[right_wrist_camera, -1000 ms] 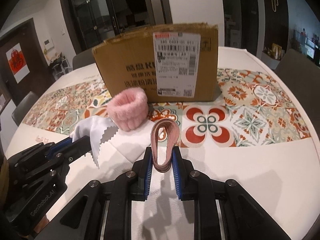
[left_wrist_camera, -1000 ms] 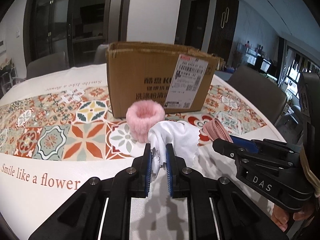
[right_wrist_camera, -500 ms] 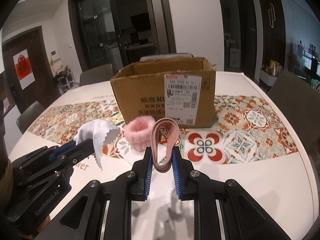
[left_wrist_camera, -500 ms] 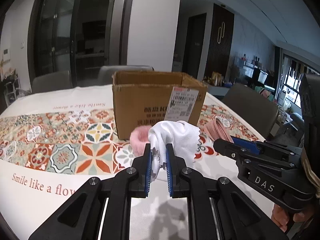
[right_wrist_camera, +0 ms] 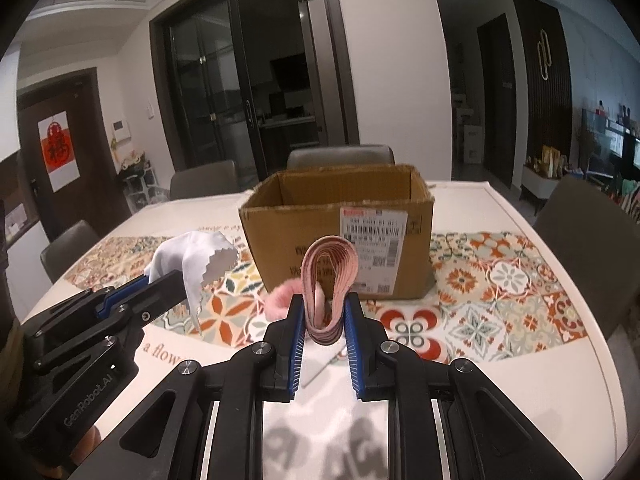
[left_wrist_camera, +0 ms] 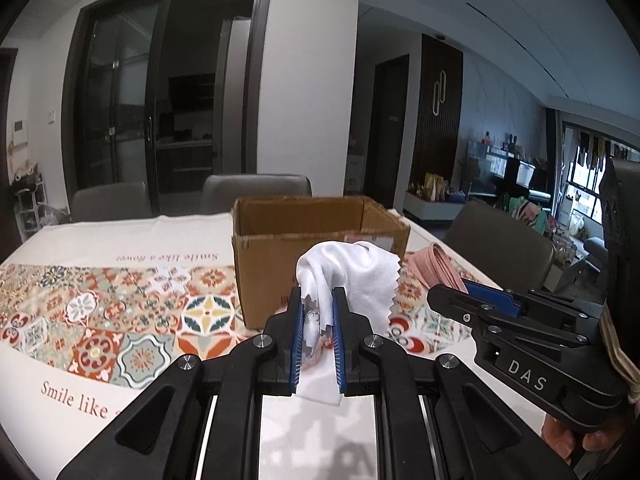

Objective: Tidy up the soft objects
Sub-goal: 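Lift the white cloth with the left tool while the right tool carries the hair tie over the box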

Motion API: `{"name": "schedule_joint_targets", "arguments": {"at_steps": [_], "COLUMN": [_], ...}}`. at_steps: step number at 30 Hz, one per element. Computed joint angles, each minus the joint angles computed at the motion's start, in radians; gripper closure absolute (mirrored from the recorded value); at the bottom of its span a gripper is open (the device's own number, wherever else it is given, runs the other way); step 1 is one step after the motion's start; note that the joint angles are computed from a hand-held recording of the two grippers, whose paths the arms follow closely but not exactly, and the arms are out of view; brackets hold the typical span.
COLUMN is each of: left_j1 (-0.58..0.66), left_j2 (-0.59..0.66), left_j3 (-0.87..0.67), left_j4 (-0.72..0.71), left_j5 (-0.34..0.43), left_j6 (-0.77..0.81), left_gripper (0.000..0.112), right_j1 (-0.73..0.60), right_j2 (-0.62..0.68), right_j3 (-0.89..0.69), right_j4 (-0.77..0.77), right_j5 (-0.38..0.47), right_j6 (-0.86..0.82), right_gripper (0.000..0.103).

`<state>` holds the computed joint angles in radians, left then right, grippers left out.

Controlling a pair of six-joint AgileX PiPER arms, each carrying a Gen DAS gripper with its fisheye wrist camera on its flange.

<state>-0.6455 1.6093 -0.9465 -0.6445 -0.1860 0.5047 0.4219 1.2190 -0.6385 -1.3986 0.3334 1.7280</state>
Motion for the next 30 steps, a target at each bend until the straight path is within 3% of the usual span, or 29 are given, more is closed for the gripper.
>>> {"name": "schedule_joint_targets", "arguments": {"at_steps": [17,30], "left_j1": [0.017,0.035], "left_j2": [0.054,0.162], "left_j3": [-0.156,-0.318], "left_j4": [-0.065,-0.098], "left_j5": [-0.016,-0.015], "left_j6": [0.099,0.175], "left_gripper": [0.098,0.098], "right_j1": [-0.057,-0.119], "right_j2": [0.026,0.105], "right_j3": [-0.11,-0.187], "right_j4": [-0.141,-0.344], "right_j5": [-0.007,-0.038], "right_j6": [0.038,0.202], "right_gripper": [0.082,0.082]}}
